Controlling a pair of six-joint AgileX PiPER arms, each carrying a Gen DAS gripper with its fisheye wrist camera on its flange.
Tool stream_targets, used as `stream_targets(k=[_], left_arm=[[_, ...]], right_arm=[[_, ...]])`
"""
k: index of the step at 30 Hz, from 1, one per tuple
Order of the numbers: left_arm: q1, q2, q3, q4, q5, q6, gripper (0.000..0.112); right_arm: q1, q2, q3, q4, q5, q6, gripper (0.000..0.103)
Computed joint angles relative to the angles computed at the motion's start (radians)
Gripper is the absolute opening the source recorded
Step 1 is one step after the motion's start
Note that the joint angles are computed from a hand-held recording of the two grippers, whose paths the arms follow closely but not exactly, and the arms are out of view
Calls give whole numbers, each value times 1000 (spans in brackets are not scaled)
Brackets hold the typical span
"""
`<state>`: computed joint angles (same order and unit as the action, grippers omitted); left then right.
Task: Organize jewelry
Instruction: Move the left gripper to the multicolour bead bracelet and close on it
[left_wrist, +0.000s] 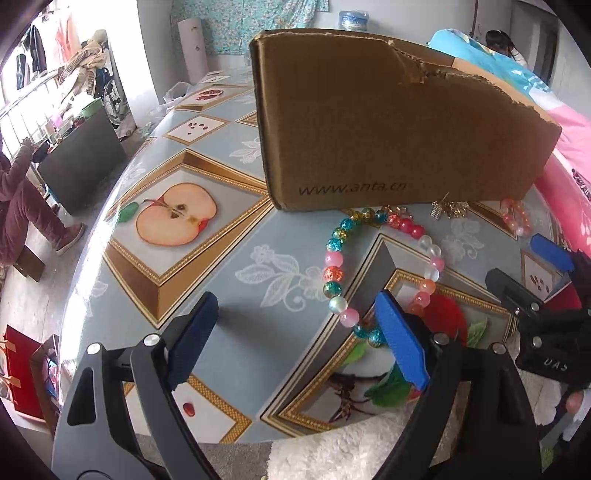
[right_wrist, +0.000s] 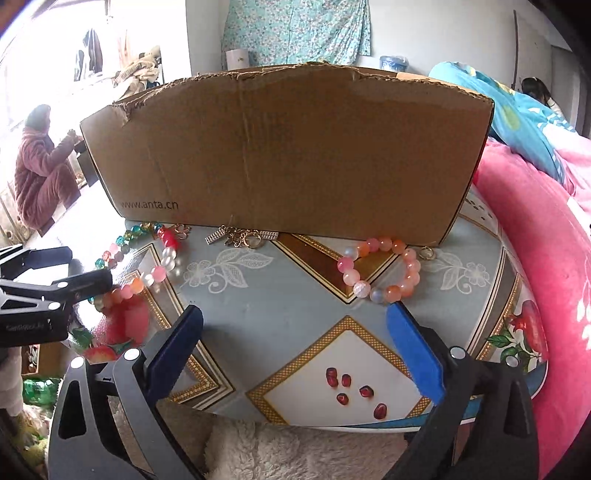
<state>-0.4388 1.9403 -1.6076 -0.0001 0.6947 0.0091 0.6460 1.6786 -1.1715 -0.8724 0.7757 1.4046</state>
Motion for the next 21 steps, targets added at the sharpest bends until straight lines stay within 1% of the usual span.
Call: stream_targets(k=[4,6,7,8,11,13,15,17,18,19,21], left_arm=[[13,-34,65,-29,-50,41,83],[16,-44,87,-48,-74,69,83],[20,-48,96,-65,-84,88,83],[25,-52,106,-87,-98,111,82],[40,-54,110,-163,-116,197,73],[65,-57,116,-266,-114,299,68],[82,-50,102,-343,-97,373,63],[85,-39,89,-374,-93,399,59],[86,-33,79,-381,-90,406,57],[86,-28,72,-385,-88,410,55],[87,-11,41,-391,-71,414,49]], right_arm=[[13,-8,22,-28,-8,42,97],[6,-19,27,-3,-25,13,97],[-13,-32,33,24,-48,-27,97],[-32,-44,37,58,-67,-71,97],[-52,-61,17,137,-48,-137,97],[-56,-88,32,105,-80,-108,96],[-60,-94,20,98,-120,-112,91],[-73,-80,-17,136,-153,-159,85],[-86,-72,-37,179,-172,-202,83],[-100,-62,-56,227,-192,-248,78],[-128,-31,-103,352,-217,-377,73]])
